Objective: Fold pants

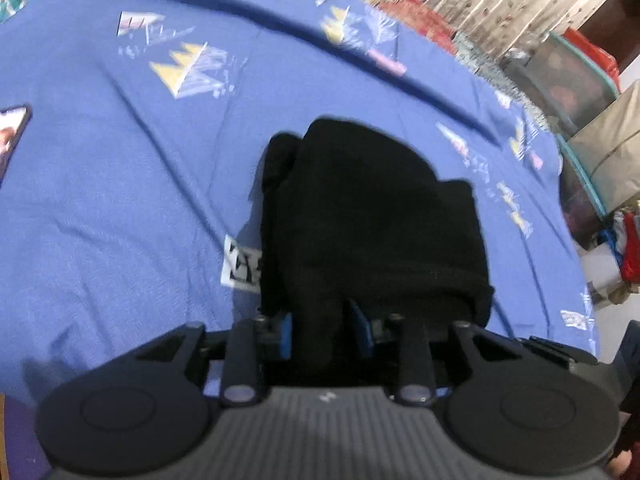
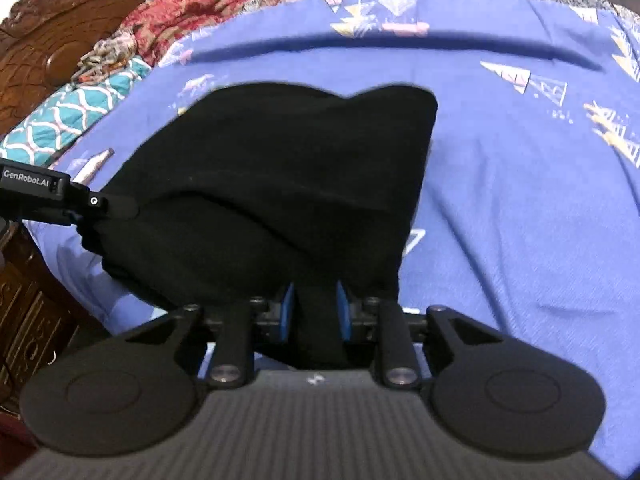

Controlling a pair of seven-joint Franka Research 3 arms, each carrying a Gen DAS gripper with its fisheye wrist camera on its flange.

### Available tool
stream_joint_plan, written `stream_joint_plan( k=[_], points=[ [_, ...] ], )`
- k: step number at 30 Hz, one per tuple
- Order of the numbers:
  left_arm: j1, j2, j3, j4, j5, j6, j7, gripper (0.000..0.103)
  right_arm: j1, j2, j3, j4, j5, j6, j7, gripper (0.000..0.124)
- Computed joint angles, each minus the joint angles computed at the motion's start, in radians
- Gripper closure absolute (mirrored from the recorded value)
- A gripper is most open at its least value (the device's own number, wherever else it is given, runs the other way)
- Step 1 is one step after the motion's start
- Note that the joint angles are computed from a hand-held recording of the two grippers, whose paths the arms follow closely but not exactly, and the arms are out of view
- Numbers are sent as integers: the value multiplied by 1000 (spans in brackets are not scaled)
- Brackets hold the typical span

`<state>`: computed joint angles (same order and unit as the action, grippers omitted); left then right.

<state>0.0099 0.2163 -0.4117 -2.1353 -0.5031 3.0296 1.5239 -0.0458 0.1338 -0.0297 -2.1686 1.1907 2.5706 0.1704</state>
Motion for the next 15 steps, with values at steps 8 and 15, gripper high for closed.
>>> stream_joint_plan(
  k=[8,15],
  points=[
    [45,18,-40,34,-2,20,7,63,-19,34,0,141,99,-112,-6,96],
    [146,15,-183,-5,-226,64,140,77,49,258,65,439,-116,-159,213,90]
  ],
)
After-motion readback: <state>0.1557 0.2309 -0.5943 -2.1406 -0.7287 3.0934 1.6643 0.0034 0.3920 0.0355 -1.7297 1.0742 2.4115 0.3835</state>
